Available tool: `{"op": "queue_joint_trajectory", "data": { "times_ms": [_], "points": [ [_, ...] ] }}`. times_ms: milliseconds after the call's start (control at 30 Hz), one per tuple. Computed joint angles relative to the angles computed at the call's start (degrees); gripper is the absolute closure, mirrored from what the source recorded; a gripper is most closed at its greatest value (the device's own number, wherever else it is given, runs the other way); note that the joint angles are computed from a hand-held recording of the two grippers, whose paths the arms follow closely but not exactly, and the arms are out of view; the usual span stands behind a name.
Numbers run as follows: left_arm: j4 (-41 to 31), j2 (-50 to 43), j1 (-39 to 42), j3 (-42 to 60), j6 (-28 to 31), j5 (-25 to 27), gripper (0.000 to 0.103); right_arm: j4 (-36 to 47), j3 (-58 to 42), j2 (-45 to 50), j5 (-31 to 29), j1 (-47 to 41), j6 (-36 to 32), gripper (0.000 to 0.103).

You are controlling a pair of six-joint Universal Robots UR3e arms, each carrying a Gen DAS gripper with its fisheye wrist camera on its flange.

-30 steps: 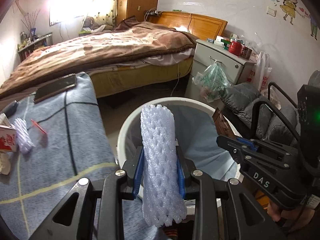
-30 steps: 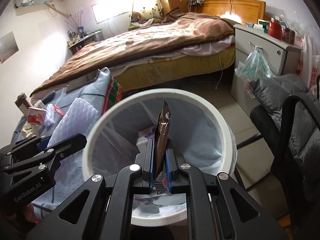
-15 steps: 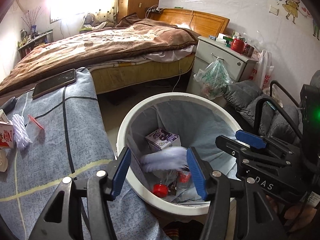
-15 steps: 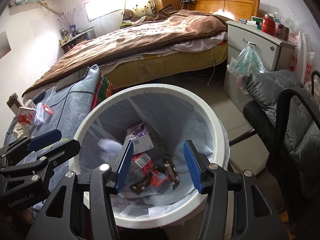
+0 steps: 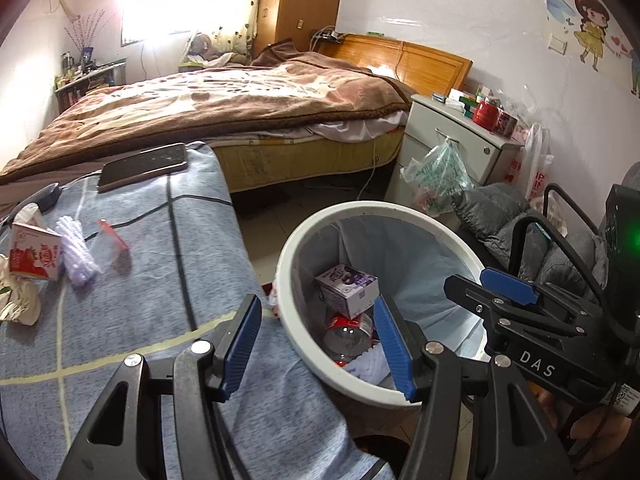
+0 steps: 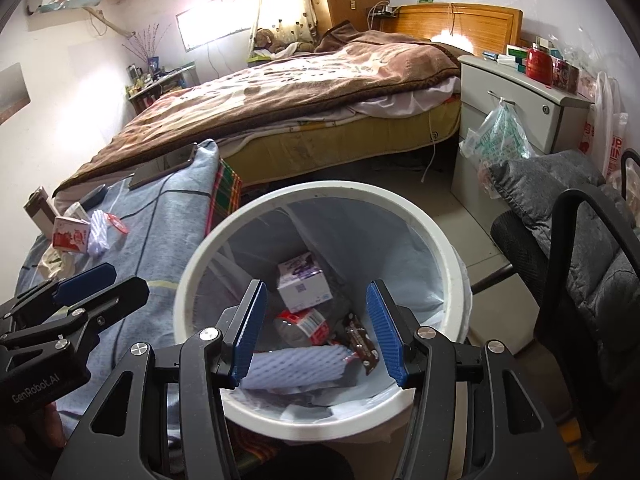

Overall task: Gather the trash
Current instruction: 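Move both tools back over the table toward the remaining trash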

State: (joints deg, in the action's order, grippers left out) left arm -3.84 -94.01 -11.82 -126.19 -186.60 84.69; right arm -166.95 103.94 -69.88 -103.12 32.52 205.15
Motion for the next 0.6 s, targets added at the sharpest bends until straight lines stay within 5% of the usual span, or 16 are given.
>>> {"op": "queue_joint_trajectory", "data": {
  "times_ms": [600],
  "points": [
    [-0.9,18.6,14.1,-14.8,4.5,-5.9,0.042,2.6,-10.6,5.9,-2.9,7.0,0.5,0.049]
  ]
}}
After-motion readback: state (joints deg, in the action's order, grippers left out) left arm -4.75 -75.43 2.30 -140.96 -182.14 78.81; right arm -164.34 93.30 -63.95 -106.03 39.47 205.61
